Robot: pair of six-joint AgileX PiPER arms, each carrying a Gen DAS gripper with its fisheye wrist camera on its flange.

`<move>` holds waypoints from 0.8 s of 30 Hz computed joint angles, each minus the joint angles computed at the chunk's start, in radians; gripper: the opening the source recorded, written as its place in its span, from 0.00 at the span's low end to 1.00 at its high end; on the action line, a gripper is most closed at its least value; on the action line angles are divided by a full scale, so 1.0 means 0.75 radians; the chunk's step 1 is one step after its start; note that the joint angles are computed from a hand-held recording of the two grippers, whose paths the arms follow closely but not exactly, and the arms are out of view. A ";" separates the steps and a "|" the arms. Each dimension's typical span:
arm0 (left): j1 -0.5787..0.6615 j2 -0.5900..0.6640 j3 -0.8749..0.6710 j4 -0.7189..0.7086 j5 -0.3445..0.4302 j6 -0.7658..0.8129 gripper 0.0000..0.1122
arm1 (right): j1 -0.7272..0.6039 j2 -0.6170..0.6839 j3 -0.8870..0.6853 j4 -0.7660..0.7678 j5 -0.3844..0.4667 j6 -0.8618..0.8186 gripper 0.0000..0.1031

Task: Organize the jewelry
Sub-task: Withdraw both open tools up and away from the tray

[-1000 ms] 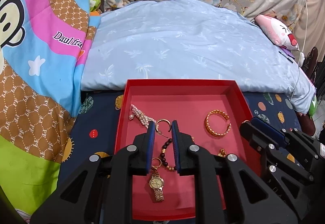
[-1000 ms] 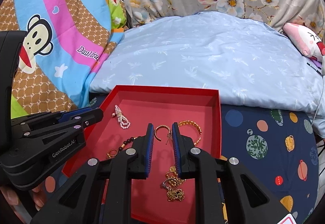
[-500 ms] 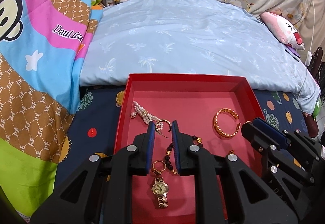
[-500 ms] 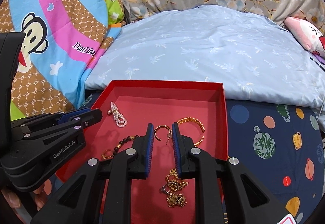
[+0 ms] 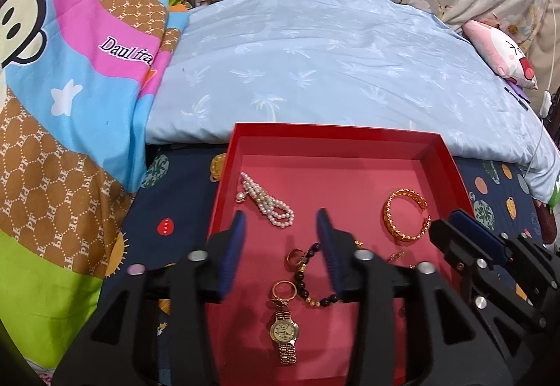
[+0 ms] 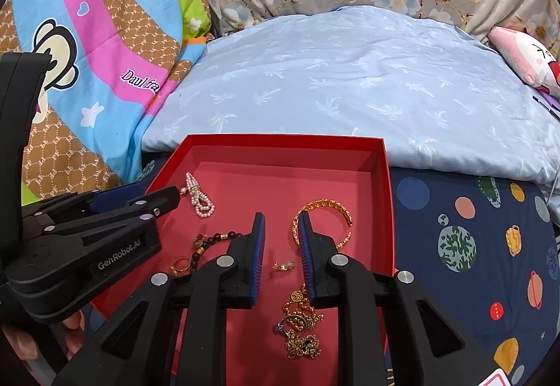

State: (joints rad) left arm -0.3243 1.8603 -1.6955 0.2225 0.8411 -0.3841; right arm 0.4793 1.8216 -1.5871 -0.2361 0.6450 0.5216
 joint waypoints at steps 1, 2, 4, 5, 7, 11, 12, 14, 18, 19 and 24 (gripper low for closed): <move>-0.003 -0.006 0.006 0.016 -0.004 -0.014 0.41 | 0.000 -0.003 0.002 0.003 0.000 0.001 0.19; -0.004 -0.008 0.007 0.024 -0.004 -0.019 0.41 | -0.001 -0.009 0.007 0.004 -0.001 0.002 0.20; -0.012 -0.016 0.013 0.056 -0.004 -0.047 0.48 | 0.001 -0.022 0.017 -0.001 -0.002 0.014 0.22; -0.019 -0.023 0.019 0.084 -0.006 -0.072 0.54 | 0.003 -0.031 0.026 -0.005 -0.003 0.021 0.23; -0.026 -0.039 0.033 0.105 -0.016 -0.088 0.54 | 0.006 -0.049 0.039 -0.010 -0.006 0.029 0.25; -0.038 -0.055 0.026 0.104 -0.002 -0.084 0.54 | 0.013 -0.087 0.067 -0.023 -0.006 0.045 0.26; -0.039 -0.061 0.027 0.096 0.000 -0.081 0.54 | 0.016 -0.102 0.076 -0.028 -0.005 0.052 0.26; -0.043 -0.071 0.027 0.091 0.008 -0.081 0.54 | 0.018 -0.119 0.087 -0.030 -0.003 0.056 0.26; -0.044 -0.111 0.054 0.068 0.008 -0.077 0.54 | 0.035 -0.176 0.130 -0.058 -0.002 0.091 0.28; -0.042 -0.120 0.060 0.056 0.007 -0.072 0.54 | 0.041 -0.187 0.139 -0.066 -0.002 0.101 0.31; -0.008 -0.164 0.093 -0.107 0.033 0.011 0.63 | 0.066 -0.251 0.199 -0.093 0.000 0.148 0.32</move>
